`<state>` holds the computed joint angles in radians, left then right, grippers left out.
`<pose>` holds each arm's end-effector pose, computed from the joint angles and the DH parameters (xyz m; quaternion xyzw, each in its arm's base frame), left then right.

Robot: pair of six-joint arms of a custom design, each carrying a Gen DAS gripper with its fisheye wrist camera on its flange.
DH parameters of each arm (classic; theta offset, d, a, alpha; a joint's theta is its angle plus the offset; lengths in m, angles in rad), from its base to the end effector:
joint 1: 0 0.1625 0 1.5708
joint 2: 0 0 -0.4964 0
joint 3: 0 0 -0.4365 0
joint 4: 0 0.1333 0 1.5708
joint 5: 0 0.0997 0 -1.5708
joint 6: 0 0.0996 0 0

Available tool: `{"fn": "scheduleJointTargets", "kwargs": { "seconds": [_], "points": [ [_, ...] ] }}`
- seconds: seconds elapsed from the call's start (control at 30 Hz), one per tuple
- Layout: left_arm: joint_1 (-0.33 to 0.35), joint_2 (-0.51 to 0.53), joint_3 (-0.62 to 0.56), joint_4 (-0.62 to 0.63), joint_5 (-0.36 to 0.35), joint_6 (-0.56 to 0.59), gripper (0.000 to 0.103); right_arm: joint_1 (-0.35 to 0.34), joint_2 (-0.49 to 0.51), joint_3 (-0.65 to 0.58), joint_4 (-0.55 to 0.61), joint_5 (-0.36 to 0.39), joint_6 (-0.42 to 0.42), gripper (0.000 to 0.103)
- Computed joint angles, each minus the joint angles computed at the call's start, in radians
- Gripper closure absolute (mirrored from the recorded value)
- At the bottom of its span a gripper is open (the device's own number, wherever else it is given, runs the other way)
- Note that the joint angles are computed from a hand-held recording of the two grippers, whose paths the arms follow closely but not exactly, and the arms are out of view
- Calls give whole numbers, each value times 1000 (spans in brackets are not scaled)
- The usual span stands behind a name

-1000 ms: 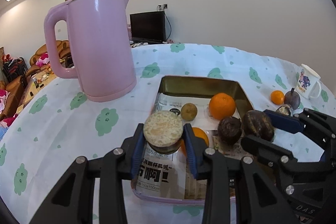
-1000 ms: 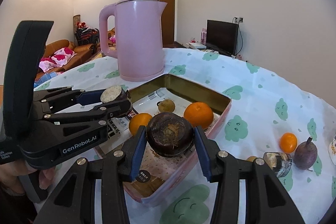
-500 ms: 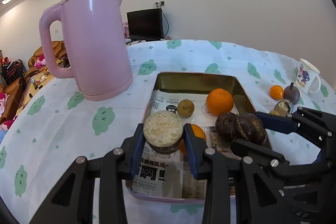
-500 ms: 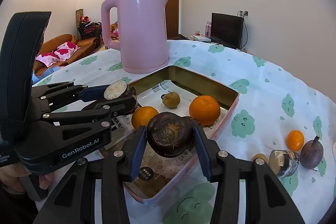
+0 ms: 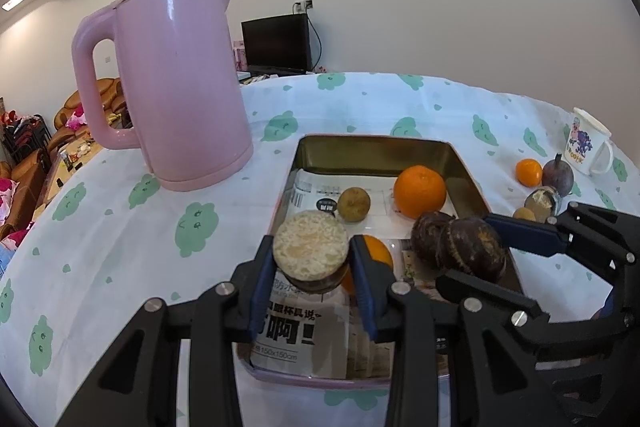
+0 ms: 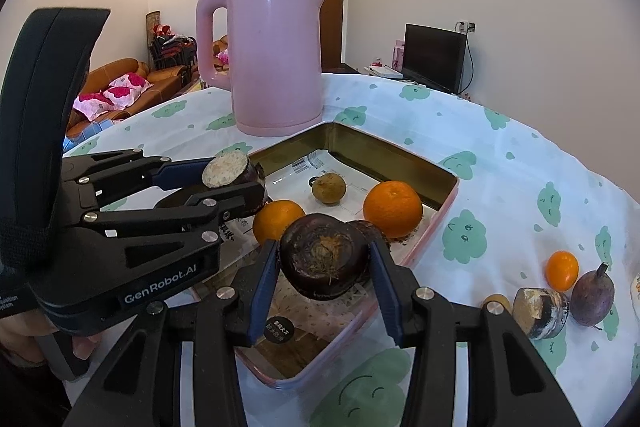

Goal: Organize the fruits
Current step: 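Open the right tool over the tin while the left tool releases the cylinder, then grasp a bark-covered cylinder piece with the left tool while the right moves toward a purple mangosteen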

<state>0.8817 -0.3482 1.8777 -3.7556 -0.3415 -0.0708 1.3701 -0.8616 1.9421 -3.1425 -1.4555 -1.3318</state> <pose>-0.1960 -0.5952 -0.0699 0.0586 0.7933 -0.4467 0.4095 0.0096 -0.6789 0.1139 0.5308 -0.8101 0.2136 0.1281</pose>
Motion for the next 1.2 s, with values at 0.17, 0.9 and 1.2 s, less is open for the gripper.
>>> {"fn": "scheduleJointTargets", "kwargs": {
  "seconds": [0.17, 0.9, 1.2],
  "points": [
    [-1, 4, -6, 10, 16, -1, 64, 0, -1, 0, 2, 2, 1, 55],
    [-6, -4, 16, -32, -20, -16, 55, -8, -8, -1, 10, 31, 27, 46],
    [-26, 15, -1, -51, 42, -3, 26, -20, -15, -10, -13, 57, 86, 36]
  ]
}}
